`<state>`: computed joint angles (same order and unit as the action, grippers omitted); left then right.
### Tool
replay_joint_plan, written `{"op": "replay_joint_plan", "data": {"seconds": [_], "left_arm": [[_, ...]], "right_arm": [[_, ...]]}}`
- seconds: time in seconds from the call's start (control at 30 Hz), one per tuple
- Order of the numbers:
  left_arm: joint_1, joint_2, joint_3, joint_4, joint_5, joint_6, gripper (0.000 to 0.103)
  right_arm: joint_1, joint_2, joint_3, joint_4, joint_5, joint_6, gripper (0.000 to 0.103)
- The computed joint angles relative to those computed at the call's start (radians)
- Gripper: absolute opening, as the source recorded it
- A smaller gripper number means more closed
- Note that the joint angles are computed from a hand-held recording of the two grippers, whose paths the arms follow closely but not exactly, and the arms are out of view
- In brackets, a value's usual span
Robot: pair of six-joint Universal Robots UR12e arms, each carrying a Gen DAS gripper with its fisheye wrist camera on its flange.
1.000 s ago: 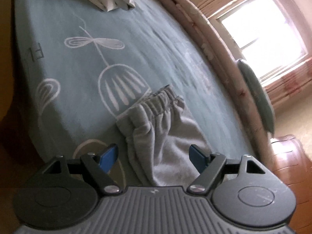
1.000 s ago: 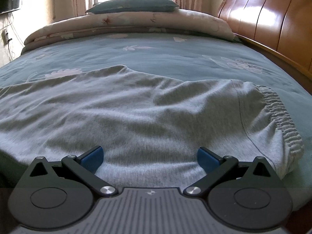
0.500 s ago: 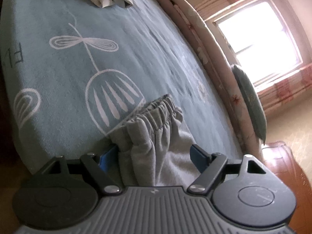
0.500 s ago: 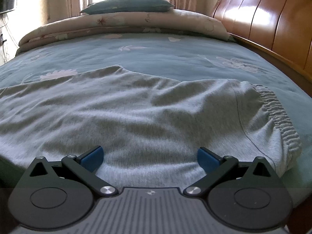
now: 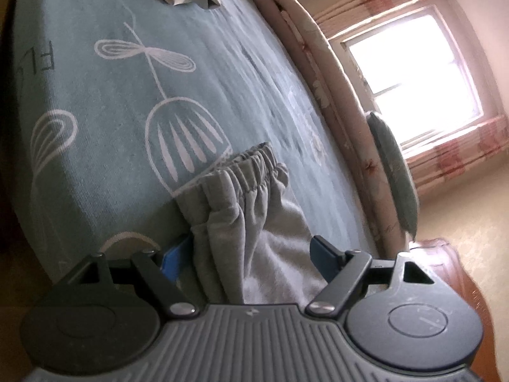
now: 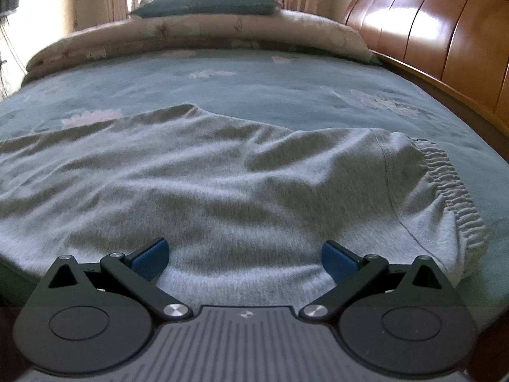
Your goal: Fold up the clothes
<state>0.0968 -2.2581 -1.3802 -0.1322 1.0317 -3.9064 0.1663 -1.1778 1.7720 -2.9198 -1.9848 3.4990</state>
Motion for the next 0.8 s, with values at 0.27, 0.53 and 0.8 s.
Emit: {"op": "replay_joint_plan", "data": {"seconds": [0.27,0.53,0.8], "left_arm": [[-0.049,0.074,-0.021,-0.098,0.208,0.342,0.084],[-0.008,0.085,-0.070,0.043,0.057,0.130,0.084],[0.013,0.087,-0.110,0.113,0.015,0.006,0.084]], "right_arm": [[0.049,0.041,-0.132,-0.068,0.073,-0.360,0.103],[0.107,0.203,-0.446,-0.025,0.313,-0.666,0.080],[0.182,0.383,-0.772,0.198,0.526,-0.925,0.055]]}}
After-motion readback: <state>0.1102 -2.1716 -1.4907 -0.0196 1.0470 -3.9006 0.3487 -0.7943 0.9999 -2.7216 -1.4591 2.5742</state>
